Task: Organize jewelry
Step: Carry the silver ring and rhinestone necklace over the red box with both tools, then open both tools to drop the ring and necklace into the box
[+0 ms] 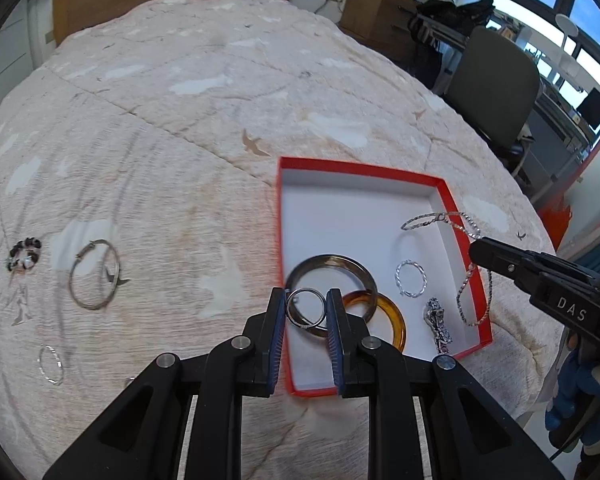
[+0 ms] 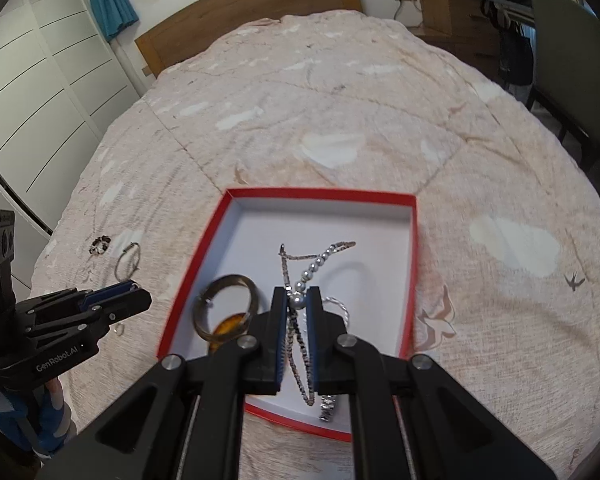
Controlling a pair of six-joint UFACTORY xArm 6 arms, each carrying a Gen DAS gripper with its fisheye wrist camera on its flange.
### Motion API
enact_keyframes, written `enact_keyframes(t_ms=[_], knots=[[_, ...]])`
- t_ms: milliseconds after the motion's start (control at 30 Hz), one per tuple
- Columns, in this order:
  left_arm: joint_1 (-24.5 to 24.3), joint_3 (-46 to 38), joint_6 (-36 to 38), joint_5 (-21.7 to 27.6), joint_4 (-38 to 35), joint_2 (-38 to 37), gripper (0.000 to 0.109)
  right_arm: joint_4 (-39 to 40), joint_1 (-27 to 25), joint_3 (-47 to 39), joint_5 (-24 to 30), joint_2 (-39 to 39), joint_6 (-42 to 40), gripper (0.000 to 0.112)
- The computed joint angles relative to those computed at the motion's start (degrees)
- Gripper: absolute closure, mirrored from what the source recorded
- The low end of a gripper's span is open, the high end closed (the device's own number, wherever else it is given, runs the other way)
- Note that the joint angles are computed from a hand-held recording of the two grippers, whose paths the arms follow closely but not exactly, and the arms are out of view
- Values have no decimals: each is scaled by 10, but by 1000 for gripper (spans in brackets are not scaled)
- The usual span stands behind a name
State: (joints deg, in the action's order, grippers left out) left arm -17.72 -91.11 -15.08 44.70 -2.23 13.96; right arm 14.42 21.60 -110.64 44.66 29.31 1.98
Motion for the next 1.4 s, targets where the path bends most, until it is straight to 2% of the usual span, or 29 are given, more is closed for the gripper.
enact_keyframes(t_ms=[567,1400], knots=[[-12,-63,7,30,-11,70,89,19,-11,34,8,10,-17,103],[-10,-34,7,33,-22,59,88,-7,-7,66,26,-4,7,101]])
